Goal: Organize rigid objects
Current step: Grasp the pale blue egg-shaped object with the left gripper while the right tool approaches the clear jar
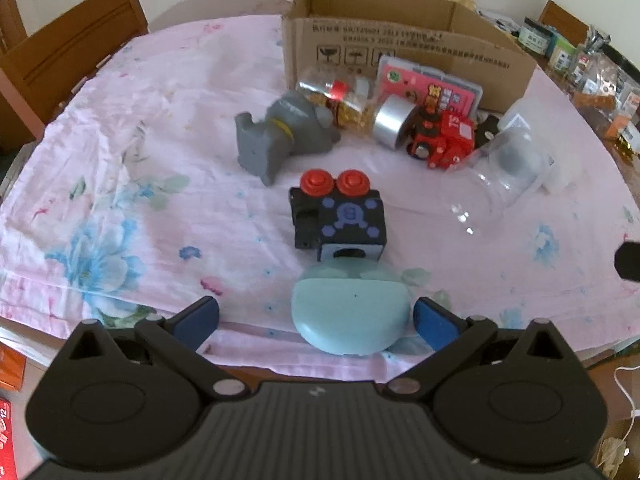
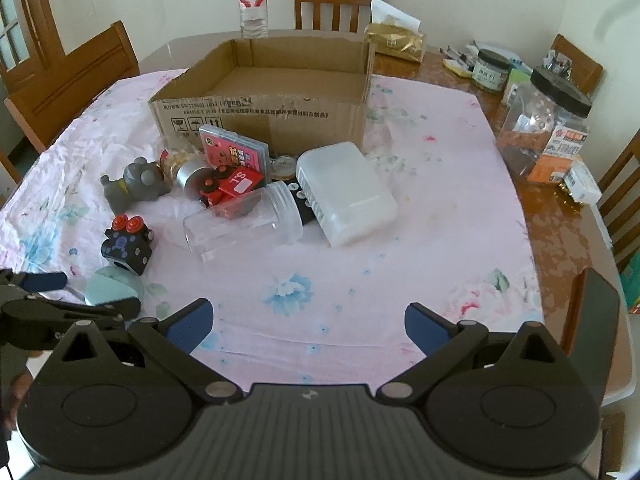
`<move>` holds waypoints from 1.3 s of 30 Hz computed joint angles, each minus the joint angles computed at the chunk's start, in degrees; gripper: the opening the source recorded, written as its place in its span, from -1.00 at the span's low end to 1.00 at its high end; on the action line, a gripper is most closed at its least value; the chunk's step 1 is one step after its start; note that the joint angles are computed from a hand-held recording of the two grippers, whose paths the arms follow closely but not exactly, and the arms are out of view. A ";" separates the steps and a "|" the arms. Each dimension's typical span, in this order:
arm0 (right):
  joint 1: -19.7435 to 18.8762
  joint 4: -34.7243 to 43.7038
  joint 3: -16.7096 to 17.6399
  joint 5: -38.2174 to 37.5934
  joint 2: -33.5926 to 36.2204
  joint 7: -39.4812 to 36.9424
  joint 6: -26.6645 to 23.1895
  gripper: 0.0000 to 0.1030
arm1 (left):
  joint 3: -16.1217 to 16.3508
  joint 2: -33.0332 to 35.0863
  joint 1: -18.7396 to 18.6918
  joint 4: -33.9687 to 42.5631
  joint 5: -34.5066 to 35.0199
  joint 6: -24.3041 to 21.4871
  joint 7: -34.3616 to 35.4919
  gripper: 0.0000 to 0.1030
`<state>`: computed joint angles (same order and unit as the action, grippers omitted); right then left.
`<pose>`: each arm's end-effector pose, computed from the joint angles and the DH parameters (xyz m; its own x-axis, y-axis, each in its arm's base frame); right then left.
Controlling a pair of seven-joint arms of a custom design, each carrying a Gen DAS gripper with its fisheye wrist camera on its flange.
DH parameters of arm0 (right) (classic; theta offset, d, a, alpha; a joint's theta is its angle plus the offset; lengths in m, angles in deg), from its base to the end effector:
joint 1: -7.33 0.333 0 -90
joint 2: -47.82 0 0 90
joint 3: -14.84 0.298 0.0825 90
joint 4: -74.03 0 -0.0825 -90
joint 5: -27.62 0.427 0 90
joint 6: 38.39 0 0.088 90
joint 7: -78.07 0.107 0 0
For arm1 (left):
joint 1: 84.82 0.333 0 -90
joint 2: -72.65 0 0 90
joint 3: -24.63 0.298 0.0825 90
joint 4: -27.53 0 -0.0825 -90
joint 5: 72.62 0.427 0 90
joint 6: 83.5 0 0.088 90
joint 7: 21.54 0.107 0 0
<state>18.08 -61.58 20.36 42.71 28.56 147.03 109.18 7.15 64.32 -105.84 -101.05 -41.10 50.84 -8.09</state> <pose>0.5090 0.1458 0.4788 0.4567 -0.8895 -0.0102 -0.7528 -0.3804 -0.5372 0.4436 -0.3450 0.4121 0.3085 -0.9511 0.0155 -0.8192 -0.2739 -0.5039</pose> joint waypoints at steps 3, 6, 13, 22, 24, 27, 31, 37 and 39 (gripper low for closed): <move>0.00 0.93 0.43 -0.51 1.57 1.17 -0.15 1.00 | -0.23 0.25 -0.03 -0.08 1.90 -0.21 0.99 0.99; 0.31 1.69 0.69 -1.44 2.75 1.63 -0.36 1.00 | -0.06 -0.57 0.15 -1.15 2.31 0.83 0.51 0.99; 1.46 3.26 0.35 -1.45 4.63 1.12 -0.87 1.00 | 0.30 -2.68 0.37 -2.60 0.71 -1.17 2.63 0.99; 2.54 4.53 -0.12 -0.52 6.65 -1.29 -1.33 1.00 | 0.53 -7.14 1.50 -5.97 0.28 -6.19 1.77 0.99; 2.62 4.76 -0.08 -0.72 7.07 -1.46 -1.57 1.00 | 0.46 -7.58 1.89 -6.27 0.66 -7.51 0.81 0.99; 2.86 5.13 -0.17 -0.46 7.51 -1.94 -2.08 1.00 | 0.29 -7.76 2.31 -5.95 0.81 -10.29 -1.12 0.99; 3.47 5.40 -0.56 0.82 7.89 -4.48 -2.46 1.00 | 0.14 -9.07 2.38 -6.90 2.22 -8.44 -3.45 0.99; 3.67 5.53 -0.39 0.37 8.93 -6.98 -2.37 1.00 | -0.48 -7.21 2.80 -5.71 5.73 -5.02 -6.97 0.67; 3.69 5.76 -0.43 0.46 9.27 -7.01 -2.56 1.00 | -0.56 -6.22 3.01 -5.05 6.65 -4.49 -8.42 0.63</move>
